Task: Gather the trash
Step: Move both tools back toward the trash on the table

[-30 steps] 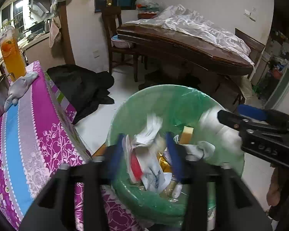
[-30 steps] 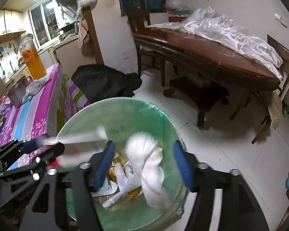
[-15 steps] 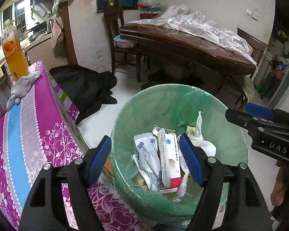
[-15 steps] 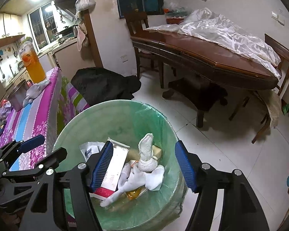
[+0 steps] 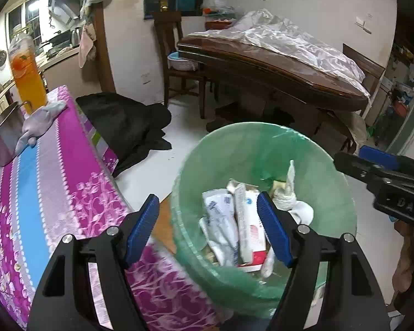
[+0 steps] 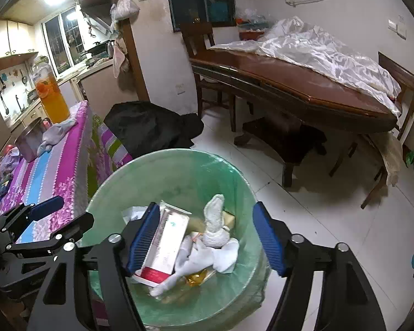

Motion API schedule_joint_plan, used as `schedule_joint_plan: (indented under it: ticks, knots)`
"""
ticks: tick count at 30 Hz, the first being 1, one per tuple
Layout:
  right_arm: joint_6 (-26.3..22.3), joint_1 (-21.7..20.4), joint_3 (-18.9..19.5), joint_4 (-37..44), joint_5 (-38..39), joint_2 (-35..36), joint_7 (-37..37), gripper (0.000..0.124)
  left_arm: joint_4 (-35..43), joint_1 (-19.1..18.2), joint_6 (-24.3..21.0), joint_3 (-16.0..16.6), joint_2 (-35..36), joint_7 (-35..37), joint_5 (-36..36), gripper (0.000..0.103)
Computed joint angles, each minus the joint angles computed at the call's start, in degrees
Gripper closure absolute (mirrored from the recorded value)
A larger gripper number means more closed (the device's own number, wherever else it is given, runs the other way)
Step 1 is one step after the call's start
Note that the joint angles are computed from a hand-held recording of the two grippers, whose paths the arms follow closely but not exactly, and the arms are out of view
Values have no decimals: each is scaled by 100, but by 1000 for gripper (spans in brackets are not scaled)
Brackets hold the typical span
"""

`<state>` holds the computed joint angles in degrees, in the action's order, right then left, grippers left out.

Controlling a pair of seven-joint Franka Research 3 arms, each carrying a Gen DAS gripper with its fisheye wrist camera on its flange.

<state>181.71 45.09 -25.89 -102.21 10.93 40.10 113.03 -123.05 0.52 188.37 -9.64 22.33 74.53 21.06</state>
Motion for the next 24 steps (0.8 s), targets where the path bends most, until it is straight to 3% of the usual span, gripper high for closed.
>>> schedule_joint_plan:
  ticks: [6,9,14,18,24]
  knots:
    - [364,312,-48,-18,98,-27,-149,47,-413,170,189,198,-331,-7,27,33]
    - [763,431,112,46,253,-9,-393,40,-694,44,393,648,-569,22,-57,33]
    - [854,477,510,650,286,216,-941,35,-1087,51,600,1312,-890,238,-417,29]
    - [585,329,1000,1412,292,509,-1364,32,-1228,499,633,1551,-1031,383,-651,29]
    - [-124,176,1540,2749,73,1151,-1631,32,-1070,1771,530,1537,-999,458,-427,29]
